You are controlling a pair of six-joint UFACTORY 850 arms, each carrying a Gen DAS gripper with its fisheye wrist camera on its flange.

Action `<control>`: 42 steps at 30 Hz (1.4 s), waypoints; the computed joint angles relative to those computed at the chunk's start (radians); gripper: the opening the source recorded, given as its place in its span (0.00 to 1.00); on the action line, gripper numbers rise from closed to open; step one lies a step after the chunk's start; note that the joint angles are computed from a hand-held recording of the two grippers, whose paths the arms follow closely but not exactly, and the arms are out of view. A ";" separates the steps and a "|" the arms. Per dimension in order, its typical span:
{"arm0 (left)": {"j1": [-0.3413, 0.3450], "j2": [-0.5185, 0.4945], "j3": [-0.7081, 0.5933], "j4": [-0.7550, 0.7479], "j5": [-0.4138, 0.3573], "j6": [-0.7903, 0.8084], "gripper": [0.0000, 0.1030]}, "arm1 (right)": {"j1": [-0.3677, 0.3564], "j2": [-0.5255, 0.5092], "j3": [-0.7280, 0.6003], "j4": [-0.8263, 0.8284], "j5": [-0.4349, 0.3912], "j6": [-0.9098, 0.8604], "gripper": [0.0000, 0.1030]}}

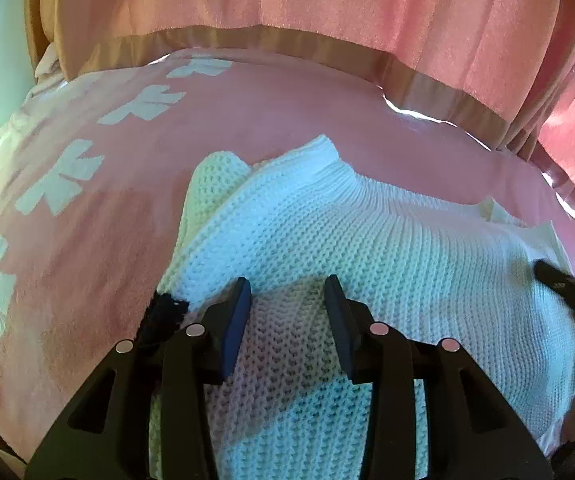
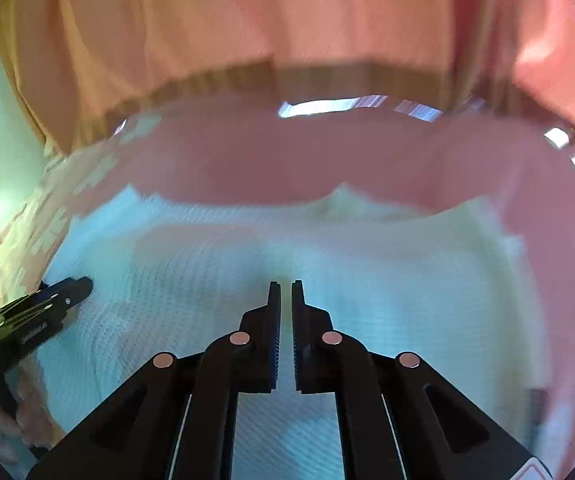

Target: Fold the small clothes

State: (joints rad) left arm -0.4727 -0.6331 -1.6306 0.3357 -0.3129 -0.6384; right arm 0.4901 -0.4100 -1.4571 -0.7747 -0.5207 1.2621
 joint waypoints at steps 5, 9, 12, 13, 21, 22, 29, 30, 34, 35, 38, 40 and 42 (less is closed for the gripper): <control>-0.010 -0.003 -0.004 0.078 -0.011 -0.079 0.38 | -0.067 0.067 0.123 0.081 -0.157 -0.012 0.00; -0.018 -0.006 -0.008 0.120 -0.019 -0.118 0.43 | -0.105 0.173 0.224 0.112 0.008 0.069 0.05; -0.024 -0.010 -0.011 0.175 -0.027 -0.173 0.44 | -0.090 0.164 0.196 0.071 0.043 0.075 0.12; -0.027 -0.012 -0.013 0.194 -0.030 -0.193 0.45 | -0.086 0.151 0.178 0.089 0.056 0.049 0.12; -0.030 -0.016 -0.019 0.210 -0.039 -0.203 0.47 | -0.068 -0.116 -0.109 0.251 0.008 -0.276 0.10; -0.028 -0.016 -0.020 0.186 -0.038 -0.176 0.47 | -0.059 -0.120 -0.118 0.215 -0.010 -0.249 0.12; -0.016 -0.023 -0.041 -0.009 -0.033 0.012 0.62 | 0.010 -0.227 -0.272 0.326 0.010 -0.456 0.14; -0.019 -0.026 -0.044 0.003 -0.037 0.002 0.63 | 0.018 -0.277 -0.325 0.296 -0.030 -0.452 0.14; -0.021 -0.029 -0.049 0.004 -0.044 0.003 0.64 | 0.021 -0.261 -0.328 0.328 0.014 -0.436 0.14; -0.021 -0.029 -0.048 -0.002 -0.043 0.007 0.64 | 0.013 -0.238 -0.299 0.381 0.059 -0.476 0.14; -0.022 -0.031 -0.051 -0.003 -0.038 -0.004 0.68 | 0.013 -0.246 -0.293 0.487 0.054 -0.565 0.14; -0.027 -0.031 -0.052 0.020 -0.033 -0.038 0.71 | 0.019 -0.240 -0.269 0.429 0.072 -0.533 0.13; -0.032 -0.026 -0.047 0.045 -0.029 -0.069 0.71 | 0.029 -0.217 -0.263 0.399 0.052 -0.496 0.13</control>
